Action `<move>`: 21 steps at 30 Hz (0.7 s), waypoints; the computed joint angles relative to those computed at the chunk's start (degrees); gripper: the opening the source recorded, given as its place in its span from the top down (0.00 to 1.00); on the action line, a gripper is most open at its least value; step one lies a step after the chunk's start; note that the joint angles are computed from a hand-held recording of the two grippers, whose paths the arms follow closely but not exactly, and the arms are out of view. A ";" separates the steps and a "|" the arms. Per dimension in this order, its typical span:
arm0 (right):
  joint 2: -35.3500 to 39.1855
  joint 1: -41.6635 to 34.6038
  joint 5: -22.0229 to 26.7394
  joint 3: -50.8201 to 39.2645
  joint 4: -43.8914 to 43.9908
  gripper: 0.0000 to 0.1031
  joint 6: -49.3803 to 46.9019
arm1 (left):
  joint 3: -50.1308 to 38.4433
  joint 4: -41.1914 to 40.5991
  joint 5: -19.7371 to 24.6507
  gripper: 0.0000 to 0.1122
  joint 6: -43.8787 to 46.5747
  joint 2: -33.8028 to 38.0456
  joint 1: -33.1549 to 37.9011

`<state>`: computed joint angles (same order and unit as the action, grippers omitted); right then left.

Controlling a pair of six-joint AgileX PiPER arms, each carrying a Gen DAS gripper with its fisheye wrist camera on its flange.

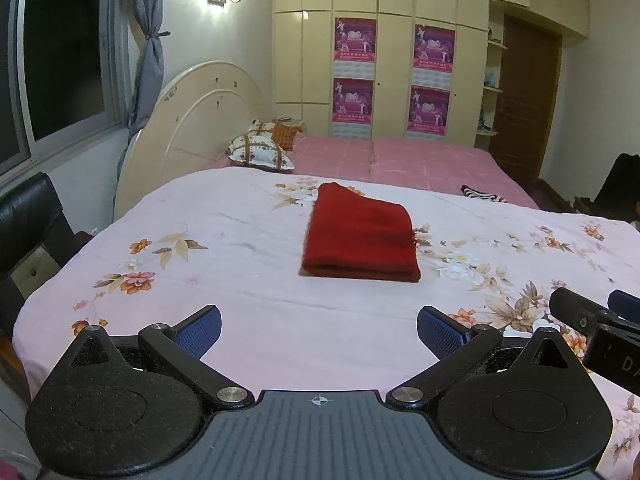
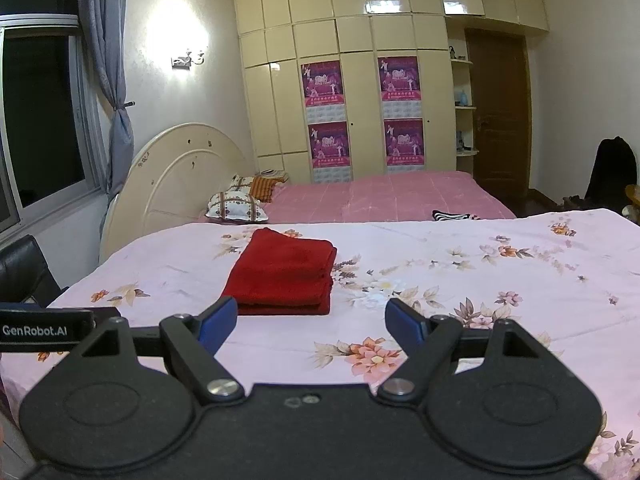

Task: Fold small clothes

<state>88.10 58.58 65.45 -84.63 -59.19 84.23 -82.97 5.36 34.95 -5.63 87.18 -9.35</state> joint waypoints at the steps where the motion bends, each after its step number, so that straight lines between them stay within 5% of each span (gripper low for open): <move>1: -0.01 -0.06 -0.06 -0.02 0.05 0.22 0.00 | 0.03 0.14 -0.05 0.08 -0.03 0.01 -0.01; 21: 0.48 -0.55 -0.76 -0.62 1.06 0.22 -1.30 | -0.56 -1.03 -0.33 0.08 1.43 1.27 0.45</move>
